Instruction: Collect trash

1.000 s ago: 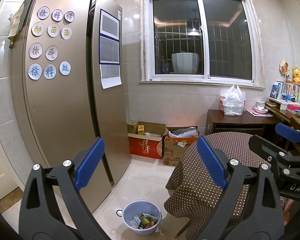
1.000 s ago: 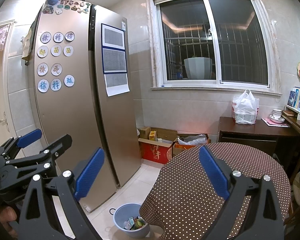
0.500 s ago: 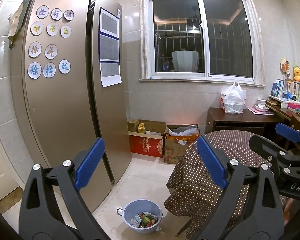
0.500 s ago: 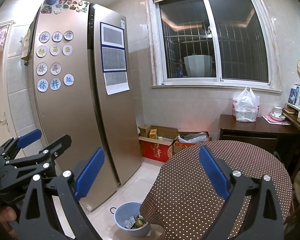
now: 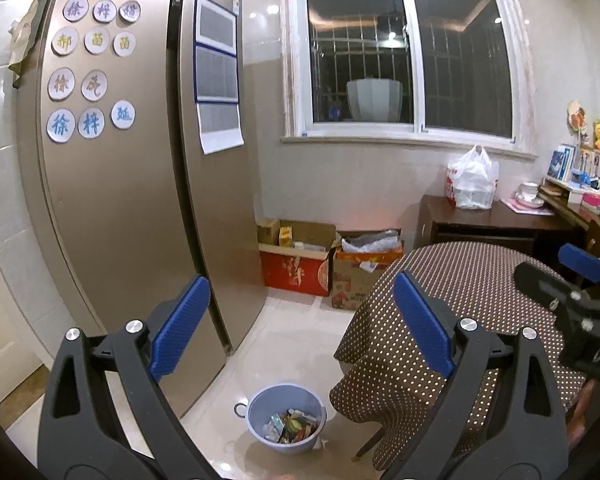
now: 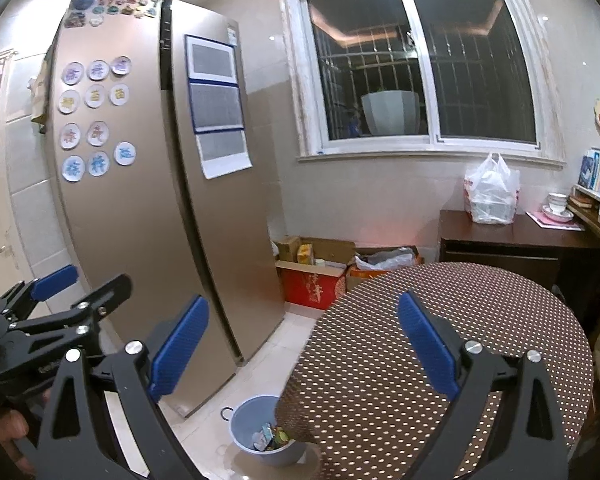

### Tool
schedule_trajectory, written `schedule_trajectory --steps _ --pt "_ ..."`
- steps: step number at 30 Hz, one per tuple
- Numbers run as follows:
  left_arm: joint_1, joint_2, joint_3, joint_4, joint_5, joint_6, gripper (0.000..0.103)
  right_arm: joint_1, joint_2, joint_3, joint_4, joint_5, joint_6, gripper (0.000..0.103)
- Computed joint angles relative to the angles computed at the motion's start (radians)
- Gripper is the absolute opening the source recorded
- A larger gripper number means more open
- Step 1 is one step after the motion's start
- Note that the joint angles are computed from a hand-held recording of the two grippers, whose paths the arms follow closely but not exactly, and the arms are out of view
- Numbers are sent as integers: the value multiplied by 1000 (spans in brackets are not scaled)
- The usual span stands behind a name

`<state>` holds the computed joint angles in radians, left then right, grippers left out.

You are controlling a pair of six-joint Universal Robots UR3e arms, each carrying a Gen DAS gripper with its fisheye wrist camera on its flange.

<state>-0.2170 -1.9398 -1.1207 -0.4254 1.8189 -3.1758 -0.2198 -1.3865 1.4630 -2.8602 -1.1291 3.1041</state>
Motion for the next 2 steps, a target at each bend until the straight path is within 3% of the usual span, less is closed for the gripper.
schedule_trajectory --steps 2 --pt "3 -41 66 -60 10 -1 92 -24 38 -34 32 -11 -11 94"
